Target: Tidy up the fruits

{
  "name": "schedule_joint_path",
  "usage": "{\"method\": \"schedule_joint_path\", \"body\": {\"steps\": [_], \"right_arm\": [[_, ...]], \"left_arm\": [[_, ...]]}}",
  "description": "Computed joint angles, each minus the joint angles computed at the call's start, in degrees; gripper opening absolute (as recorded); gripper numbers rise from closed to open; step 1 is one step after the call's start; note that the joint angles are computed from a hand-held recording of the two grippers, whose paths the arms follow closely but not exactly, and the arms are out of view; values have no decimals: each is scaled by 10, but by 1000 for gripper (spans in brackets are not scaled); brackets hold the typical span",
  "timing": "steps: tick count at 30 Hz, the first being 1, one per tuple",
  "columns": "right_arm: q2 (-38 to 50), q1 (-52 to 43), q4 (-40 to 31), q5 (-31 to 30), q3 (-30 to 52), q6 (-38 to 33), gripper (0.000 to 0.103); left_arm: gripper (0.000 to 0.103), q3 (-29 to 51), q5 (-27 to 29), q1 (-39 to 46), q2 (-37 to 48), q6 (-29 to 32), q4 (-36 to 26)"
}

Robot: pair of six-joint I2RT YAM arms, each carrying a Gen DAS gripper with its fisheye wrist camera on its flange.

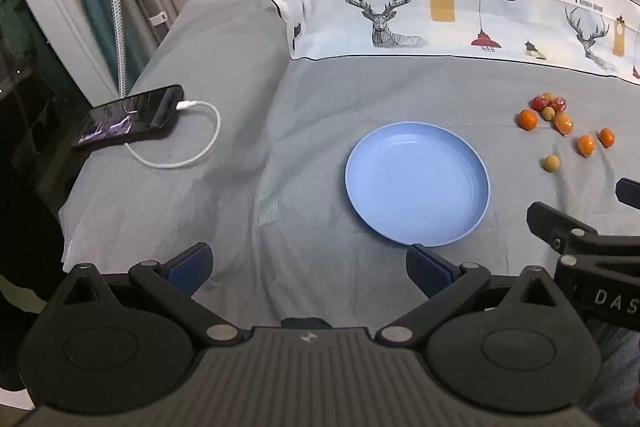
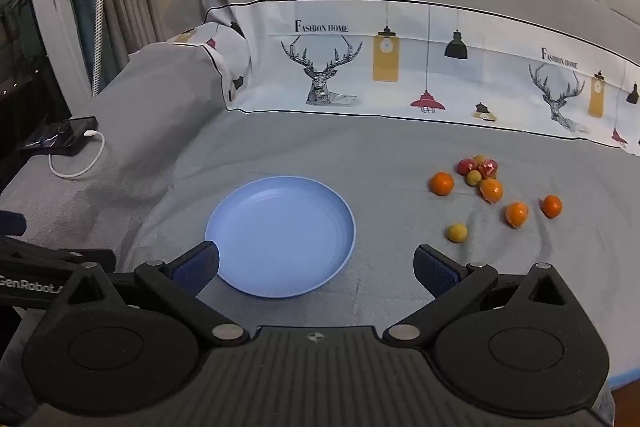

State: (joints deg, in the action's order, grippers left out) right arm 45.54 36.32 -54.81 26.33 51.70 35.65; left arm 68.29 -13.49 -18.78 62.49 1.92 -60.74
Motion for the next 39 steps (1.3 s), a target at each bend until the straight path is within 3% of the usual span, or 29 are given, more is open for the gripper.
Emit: {"method": "schedule_joint_path", "body": {"steps": [15,39], "right_arm": [[19,-14,14,-31,1,5,103],[27,-9,22,-40,3,-9,103]], "left_arm": [[103,21,-16,-5,32,-24,-4],[103,13,1,23,30,0,7]]}}
